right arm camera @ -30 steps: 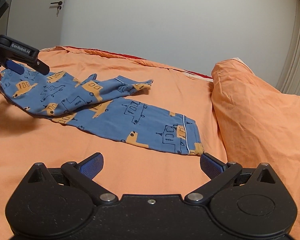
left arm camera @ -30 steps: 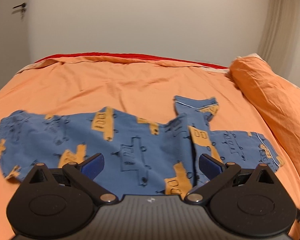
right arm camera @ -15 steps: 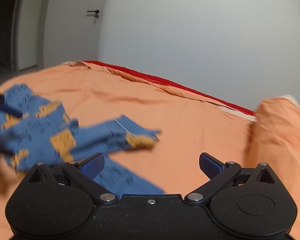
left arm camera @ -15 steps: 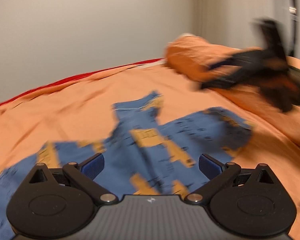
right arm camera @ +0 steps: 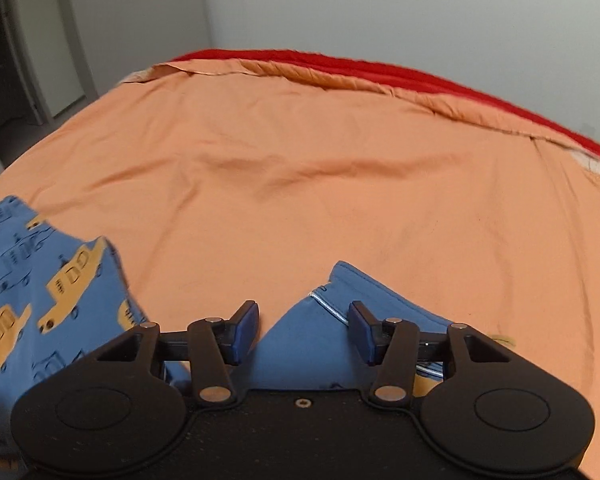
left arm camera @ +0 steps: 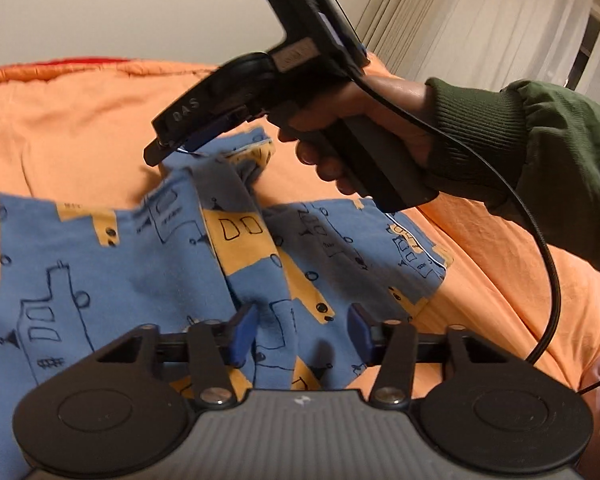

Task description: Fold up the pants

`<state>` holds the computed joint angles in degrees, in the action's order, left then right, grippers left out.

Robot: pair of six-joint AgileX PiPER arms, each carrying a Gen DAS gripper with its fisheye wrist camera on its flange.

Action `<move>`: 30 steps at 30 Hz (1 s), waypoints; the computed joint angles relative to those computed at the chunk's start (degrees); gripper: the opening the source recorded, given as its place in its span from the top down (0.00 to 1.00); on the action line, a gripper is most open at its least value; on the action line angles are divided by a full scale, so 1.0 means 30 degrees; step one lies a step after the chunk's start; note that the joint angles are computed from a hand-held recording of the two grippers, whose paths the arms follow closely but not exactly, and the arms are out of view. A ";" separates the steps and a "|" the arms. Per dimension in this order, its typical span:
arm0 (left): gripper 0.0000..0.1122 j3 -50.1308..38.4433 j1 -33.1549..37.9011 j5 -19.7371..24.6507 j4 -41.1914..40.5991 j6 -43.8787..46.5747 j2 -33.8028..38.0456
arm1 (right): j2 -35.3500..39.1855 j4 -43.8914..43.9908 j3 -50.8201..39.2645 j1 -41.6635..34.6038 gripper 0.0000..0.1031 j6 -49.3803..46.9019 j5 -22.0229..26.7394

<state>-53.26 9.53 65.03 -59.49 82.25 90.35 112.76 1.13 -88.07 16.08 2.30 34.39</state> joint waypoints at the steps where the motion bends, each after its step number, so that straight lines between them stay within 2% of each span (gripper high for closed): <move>1: 0.54 -0.0056 -0.0228 -0.0312 0.0084 -0.0277 0.0063 | 0.0118 -0.0919 -0.0044 0.0174 0.56 0.1086 0.0153; 3: 0.54 -0.0181 -0.0353 -0.0627 0.0224 -0.0789 0.0130 | 0.0077 -0.1537 0.0256 0.0237 0.78 0.2038 -0.0012; 4: 0.54 -0.0152 -0.0427 -0.0823 0.0247 -0.1104 0.0016 | -0.0094 -0.0871 0.0574 0.0033 0.85 0.1687 -0.0265; 5: 0.53 -0.0146 -0.0435 -0.0933 0.0244 -0.1324 -0.0030 | -0.0302 -0.0165 0.0894 -0.0223 0.96 0.1321 -0.0551; 6: 0.52 -0.0219 -0.0373 -0.0908 0.0263 -0.1434 0.0031 | -0.0716 0.0138 0.1516 -0.0381 1.00 0.1199 -0.1176; 9: 0.44 -0.0167 -0.0332 -0.1119 0.0320 -0.1644 -0.0020 | -0.2090 0.1319 0.3511 -0.0790 1.00 0.0038 -0.3157; 12: 0.38 -0.0151 0.0039 -0.0943 0.0524 -0.1886 -0.0212 | -0.3343 0.2948 0.5052 -0.1304 1.00 -0.1156 -0.4323; 15: 0.36 -0.0113 0.0456 -0.0818 0.0593 -0.2260 -0.0308 | -0.5013 0.5868 0.6879 -0.1984 1.00 -0.3720 -0.5585; 17: 0.41 -0.0154 0.0500 -0.0778 0.0645 -0.2405 -0.0350 | -0.6649 0.8771 0.8519 -0.2624 1.00 -0.6148 -0.6437; 18: 0.52 -0.0224 0.0433 -0.0772 0.0765 -0.2363 -0.0407 | -0.7571 1.0123 0.9418 -0.2917 1.00 -0.7287 -0.6836; 19: 0.72 -0.0420 0.0435 -0.0553 0.1085 -0.2235 -0.0432 | -0.8601 1.1609 1.0361 -0.3324 1.00 -0.8535 -0.7179; 21: 0.96 -0.0622 -0.0120 -0.0841 0.1947 -0.2103 -0.0809 | -1.1090 1.4230 1.2527 -0.4077 1.00 -1.0759 -0.7778; 24: 0.99 0.0370 -0.1004 -0.2015 0.2111 -0.0775 -0.2252 | -1.5172 1.4125 1.5690 -0.5358 1.00 -0.9972 -0.7930; 27: 0.99 0.1079 -0.1634 -0.2793 0.2906 -0.0520 -0.3486 | -1.9248 1.0822 1.8754 -0.6810 1.00 -0.6160 -0.6959; 28: 0.99 0.1192 -0.1838 -0.2988 0.3334 -0.0574 -0.3745 | -2.0521 1.0836 1.9793 -0.7523 1.00 -0.6052 -0.6381; 30: 0.99 0.1618 -0.2420 -0.3781 0.4172 -0.0674 -0.4518 | -2.2316 1.2713 2.1530 -0.9498 1.00 -0.7850 -0.4763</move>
<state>-48.41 2.27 53.69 -46.97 80.23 76.80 45.81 39.27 -23.48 -12.41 -21.25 20.10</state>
